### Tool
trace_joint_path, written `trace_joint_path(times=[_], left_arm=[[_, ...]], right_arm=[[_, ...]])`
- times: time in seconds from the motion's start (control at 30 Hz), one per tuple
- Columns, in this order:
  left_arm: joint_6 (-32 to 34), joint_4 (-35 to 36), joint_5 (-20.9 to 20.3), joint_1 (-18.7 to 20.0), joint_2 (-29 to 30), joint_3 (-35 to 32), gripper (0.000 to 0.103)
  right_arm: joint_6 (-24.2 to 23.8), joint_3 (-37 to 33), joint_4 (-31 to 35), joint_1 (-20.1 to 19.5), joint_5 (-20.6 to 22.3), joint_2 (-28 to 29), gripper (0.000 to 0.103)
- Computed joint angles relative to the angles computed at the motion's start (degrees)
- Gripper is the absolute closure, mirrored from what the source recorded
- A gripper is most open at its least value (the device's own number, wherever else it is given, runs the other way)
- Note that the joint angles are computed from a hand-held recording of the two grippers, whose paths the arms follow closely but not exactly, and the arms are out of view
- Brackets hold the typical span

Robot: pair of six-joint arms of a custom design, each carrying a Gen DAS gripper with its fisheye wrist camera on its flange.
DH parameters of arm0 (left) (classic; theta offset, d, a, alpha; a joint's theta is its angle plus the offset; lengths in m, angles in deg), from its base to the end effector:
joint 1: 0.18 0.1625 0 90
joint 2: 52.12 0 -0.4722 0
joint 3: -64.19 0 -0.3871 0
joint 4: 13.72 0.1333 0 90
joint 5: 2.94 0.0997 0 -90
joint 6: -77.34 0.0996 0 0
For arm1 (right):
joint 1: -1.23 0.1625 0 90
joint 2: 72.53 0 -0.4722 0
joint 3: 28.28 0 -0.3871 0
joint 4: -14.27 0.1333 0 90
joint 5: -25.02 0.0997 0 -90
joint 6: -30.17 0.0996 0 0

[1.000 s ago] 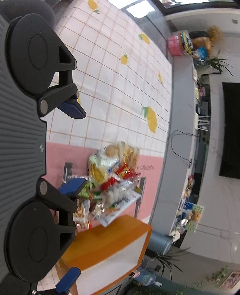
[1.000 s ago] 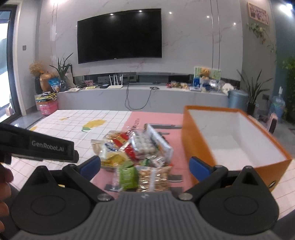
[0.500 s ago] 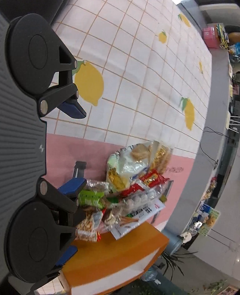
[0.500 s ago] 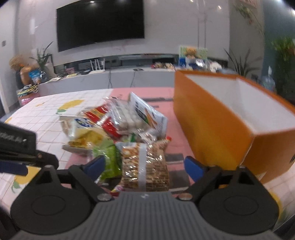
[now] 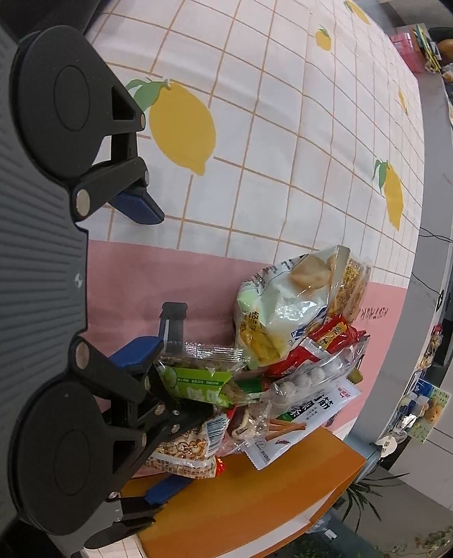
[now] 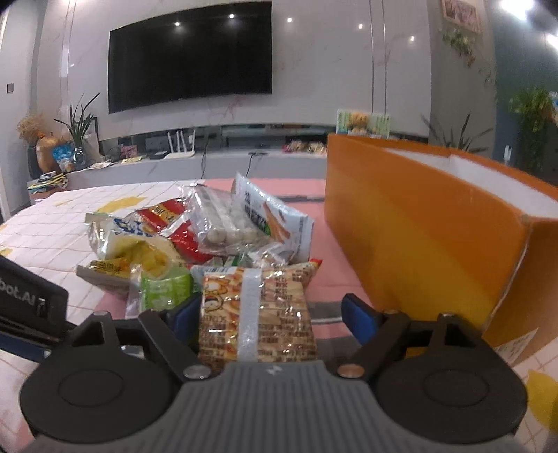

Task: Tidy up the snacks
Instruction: 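Grasp the peanut candy pack with the right gripper while the left grasps the green packet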

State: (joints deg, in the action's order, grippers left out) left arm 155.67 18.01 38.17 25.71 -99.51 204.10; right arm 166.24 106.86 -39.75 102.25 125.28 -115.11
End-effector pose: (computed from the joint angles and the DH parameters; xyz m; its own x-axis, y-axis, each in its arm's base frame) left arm -0.0740 -0.2675 0.1253 -0.7473 -0.5106 -0.4252 -0.0580 0.6876 -0.7238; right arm 0.1794 -0.3165 -0.0438 -0.6322 -0.4613 0.6226 -0.7743 0.4048 -0.4863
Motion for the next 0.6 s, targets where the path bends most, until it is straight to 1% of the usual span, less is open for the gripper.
trace_joint_path(times=[0.07, 0.13, 0.2, 0.23, 0.33, 0.5, 0.53, 0.6], left_arm=[[-0.1, 0.1, 0.0, -0.1, 0.4, -0.1, 0.017], [0.0, 0.2, 0.0, 0.0, 0.4, -0.2, 0.017], [0.3, 0.4, -0.1, 0.2, 0.5, -0.4, 0.017], [0.2, 0.6, -0.1, 0.2, 0.6, -0.4, 0.017], [-0.6, 1.1, 0.0, 0.0, 1.0, -0.5, 0.017], [-2.7, 3.1, 0.0, -0.8, 2.9, -0.6, 0.017], [-2.9, 3.3, -0.2, -1.0, 3.2, -0.6, 0.017], [-3.6, 3.6, -0.7, -1.7, 4.1, -0.5, 0.017]], right_arm=[[-0.8, 0.8, -1.5, -1.1, -1.8, 0.2, 0.026], [-0.8, 1.0, -1.4, -2.0, -3.8, 0.2, 0.036], [-1.4, 1.2, -2.6, -1.9, -3.4, 0.6, 0.044], [-1.4, 1.0, -2.9, -1.4, -2.3, 0.9, 0.046], [-0.8, 1.2, -3.5, -1.5, -2.3, 0.9, 0.05], [-2.3, 2.0, -5.4, -1.2, -2.1, 1.1, 0.054], [-2.5, 2.3, -5.8, -1.4, -2.4, 0.9, 0.056], [-2.9, 3.1, -6.7, -1.8, -3.5, 0.5, 0.057]])
